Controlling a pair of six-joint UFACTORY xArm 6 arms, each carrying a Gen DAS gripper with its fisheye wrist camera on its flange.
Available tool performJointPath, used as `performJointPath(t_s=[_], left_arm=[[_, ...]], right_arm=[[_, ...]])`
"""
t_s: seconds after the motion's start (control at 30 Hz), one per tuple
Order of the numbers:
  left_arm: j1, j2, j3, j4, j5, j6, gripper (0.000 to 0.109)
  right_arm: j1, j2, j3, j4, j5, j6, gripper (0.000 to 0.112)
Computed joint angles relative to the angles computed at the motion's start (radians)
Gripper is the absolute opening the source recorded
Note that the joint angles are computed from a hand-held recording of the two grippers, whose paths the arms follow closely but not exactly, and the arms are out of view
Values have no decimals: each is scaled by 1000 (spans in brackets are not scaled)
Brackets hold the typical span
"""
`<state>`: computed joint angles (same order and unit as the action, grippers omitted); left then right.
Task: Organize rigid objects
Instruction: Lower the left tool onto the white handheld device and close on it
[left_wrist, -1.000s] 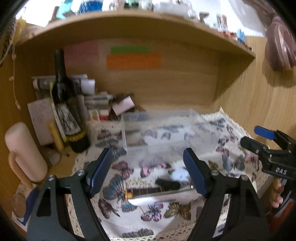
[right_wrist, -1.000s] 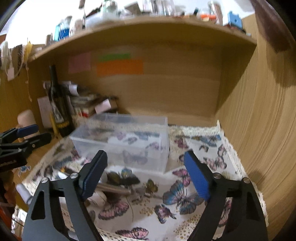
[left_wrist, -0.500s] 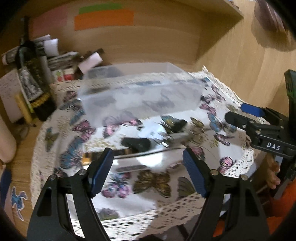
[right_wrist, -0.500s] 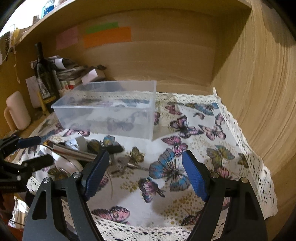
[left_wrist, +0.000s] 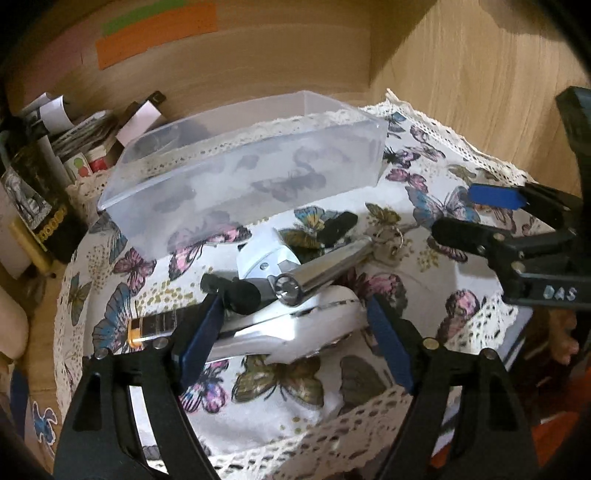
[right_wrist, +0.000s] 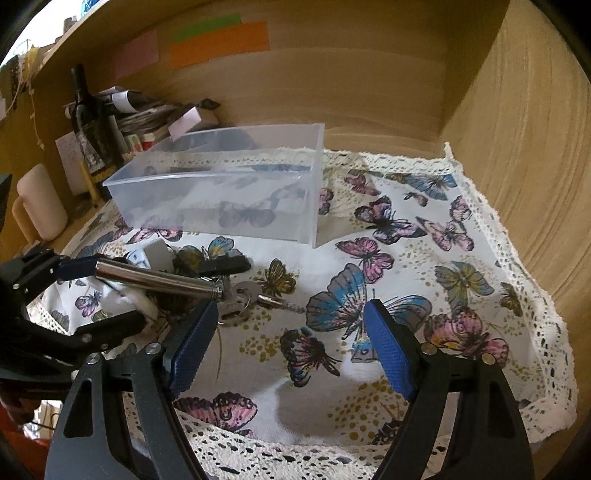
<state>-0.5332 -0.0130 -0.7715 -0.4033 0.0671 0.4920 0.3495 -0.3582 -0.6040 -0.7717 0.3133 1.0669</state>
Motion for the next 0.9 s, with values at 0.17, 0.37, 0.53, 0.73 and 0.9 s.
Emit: performJointPath(t_s=[0.17,0.37,0.53,0.73,0.9], left_arm=[[37,-8,-3,30,112,-13,81],[54,-44,32,-96,144,123,81],[63,-80,61,-198,149,258,81],[94,-53,28,-171,160,203,44],[132,-17,-6,-170,154,136,41]], right_arm=[[-3,28,-9,86,-20,-79,79],[14,66,-35,171,-2,-182,79],[28,96,-65,222,17,-254,79],[38,146,-113,295,50,-350,79],[40,185,-144,369,73,-429,79]])
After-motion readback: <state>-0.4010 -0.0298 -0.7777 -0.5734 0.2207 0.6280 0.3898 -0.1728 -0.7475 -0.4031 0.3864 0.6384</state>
